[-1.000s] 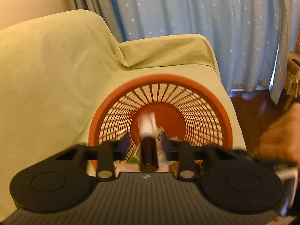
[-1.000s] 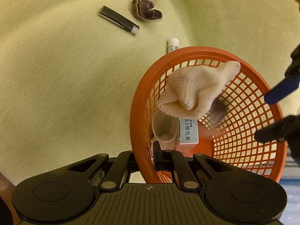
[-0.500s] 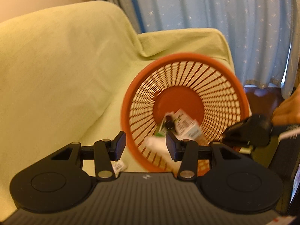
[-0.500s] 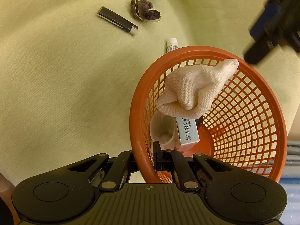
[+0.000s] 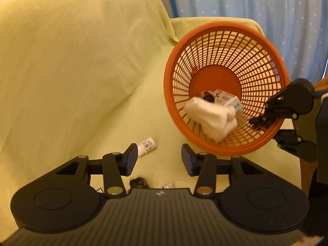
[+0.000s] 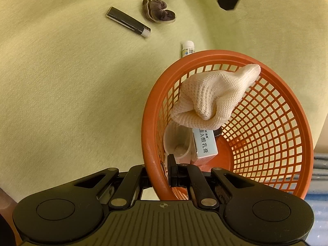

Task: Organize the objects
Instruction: 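Lower the left gripper onto the black lighter and grasp it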

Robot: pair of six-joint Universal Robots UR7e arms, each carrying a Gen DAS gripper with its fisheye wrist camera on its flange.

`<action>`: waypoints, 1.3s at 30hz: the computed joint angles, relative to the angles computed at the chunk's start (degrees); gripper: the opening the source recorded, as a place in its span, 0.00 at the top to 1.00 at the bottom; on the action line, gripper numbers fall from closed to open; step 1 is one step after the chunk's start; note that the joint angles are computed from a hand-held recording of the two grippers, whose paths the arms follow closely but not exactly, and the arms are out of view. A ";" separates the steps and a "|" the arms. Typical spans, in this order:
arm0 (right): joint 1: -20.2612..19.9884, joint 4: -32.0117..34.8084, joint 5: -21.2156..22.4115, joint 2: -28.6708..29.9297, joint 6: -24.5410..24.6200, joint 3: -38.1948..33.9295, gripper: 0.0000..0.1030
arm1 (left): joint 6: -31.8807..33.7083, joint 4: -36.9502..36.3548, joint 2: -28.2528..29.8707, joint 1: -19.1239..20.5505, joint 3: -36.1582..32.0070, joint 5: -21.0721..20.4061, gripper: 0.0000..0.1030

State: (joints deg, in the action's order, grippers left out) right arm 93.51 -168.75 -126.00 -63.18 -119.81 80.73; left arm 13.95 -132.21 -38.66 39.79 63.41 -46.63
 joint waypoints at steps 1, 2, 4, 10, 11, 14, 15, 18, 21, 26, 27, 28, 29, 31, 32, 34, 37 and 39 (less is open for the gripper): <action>0.00 0.00 0.00 0.00 0.00 0.00 0.98 | -0.42 0.22 -0.23 0.08 0.32 0.16 0.60; 0.00 -0.06 0.01 -0.02 -0.13 0.03 0.98 | -0.77 0.35 -0.49 0.13 0.74 0.39 0.60; -0.01 -0.11 0.05 -0.03 -0.22 0.06 0.98 | -1.51 0.58 -1.01 0.33 1.55 0.62 0.60; -0.04 -0.17 0.05 -0.03 -0.37 0.13 0.98 | -3.87 1.37 -2.45 0.85 4.16 1.39 0.59; -0.04 -0.17 0.05 -0.03 -0.37 0.13 0.98 | -4.29 1.40 -2.73 0.94 4.70 1.43 0.58; -0.02 -0.18 0.02 -0.02 -0.37 0.12 0.98 | -5.34 1.52 -3.31 1.20 6.07 1.46 0.58; -0.02 -0.18 0.02 -0.02 -0.37 0.12 0.98 | -5.71 1.60 -3.49 1.30 6.47 1.48 0.58; -0.04 -0.22 0.07 -0.07 -0.39 0.19 0.98 | -6.55 1.44 -4.04 1.56 7.93 1.39 0.57; -0.05 -0.20 0.11 -0.08 -0.39 0.18 0.98 | -7.51 1.29 -4.43 1.75 9.14 1.22 0.55; -0.04 -0.11 0.10 -0.06 -0.42 0.11 0.98 | -8.53 1.60 -4.50 1.93 10.54 1.08 0.55; -0.04 -0.11 0.10 -0.06 -0.42 0.11 0.98 | -8.75 1.57 -4.53 1.98 10.78 1.03 0.55; -0.05 -0.12 0.17 -0.07 -0.35 0.11 0.98 | -9.02 1.60 -4.37 1.99 10.82 1.00 0.55; -0.07 -0.11 0.19 -0.08 -0.31 0.12 0.98 | -9.27 1.65 -4.37 2.07 10.96 0.90 0.55; -0.09 -0.18 0.21 -0.11 -0.31 0.23 0.98 | -9.77 1.69 -4.39 2.16 11.25 0.81 0.54; -0.10 -0.15 0.26 -0.11 -0.26 0.22 0.98 | -9.87 1.59 -4.44 2.22 11.46 0.76 0.54; -0.14 -0.16 0.32 -0.12 -0.33 0.24 0.98 | -10.09 1.44 -4.40 2.33 11.70 0.86 0.54; -0.14 -0.12 0.31 -0.13 -0.24 0.25 0.98 | -10.39 0.90 -4.31 2.52 12.03 0.95 0.53; -0.14 -0.15 0.30 -0.13 -0.22 0.28 0.98 | -10.72 0.53 -4.31 2.65 12.35 0.97 0.52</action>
